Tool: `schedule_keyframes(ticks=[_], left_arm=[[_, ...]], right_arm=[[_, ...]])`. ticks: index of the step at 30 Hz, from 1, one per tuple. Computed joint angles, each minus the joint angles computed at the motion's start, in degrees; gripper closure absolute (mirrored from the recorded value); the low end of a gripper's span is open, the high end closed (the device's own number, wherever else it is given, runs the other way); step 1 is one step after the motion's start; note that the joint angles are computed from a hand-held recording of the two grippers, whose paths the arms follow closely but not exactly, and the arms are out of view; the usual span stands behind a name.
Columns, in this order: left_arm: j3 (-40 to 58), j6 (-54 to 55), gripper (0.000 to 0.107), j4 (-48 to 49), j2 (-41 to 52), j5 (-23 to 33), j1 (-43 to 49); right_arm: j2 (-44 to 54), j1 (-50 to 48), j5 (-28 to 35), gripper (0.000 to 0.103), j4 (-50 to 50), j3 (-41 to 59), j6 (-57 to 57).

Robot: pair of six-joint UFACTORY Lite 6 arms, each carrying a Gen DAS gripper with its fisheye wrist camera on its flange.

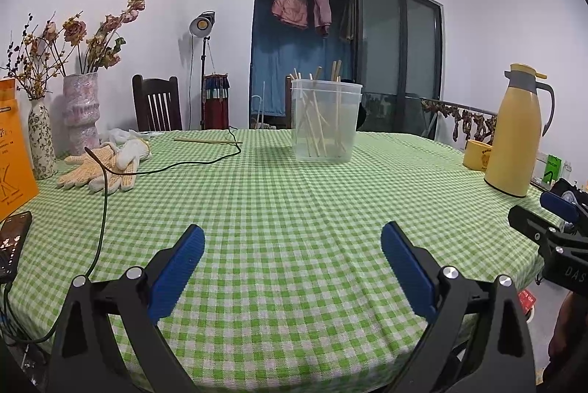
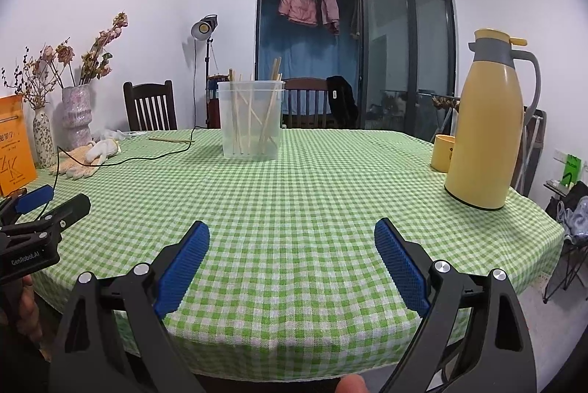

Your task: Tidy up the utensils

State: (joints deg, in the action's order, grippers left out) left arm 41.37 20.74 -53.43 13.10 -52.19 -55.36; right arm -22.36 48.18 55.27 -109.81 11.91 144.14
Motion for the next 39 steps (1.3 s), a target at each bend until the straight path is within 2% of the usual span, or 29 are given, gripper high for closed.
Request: schedule_keyframes(ticks=[20,25,39], left_arm=[[0.0,0.6,0.012,0.1,0.0,0.3,-0.2],[0.1,0.8,0.012,-0.1,0.1,-0.1,-0.4],[0.3,1.4,0.012,-0.6,0.0,-0.5,-0.4]], right_arm=[[1.2,-0.2,-0.3,0.015,0.2,0.2,0.3],[0.8,-1.7,-2.5,0.016,-0.8,0.3,0.2],[1.2,-1.4,-1.7,0.016,-0.7,0.7,-0.2]])
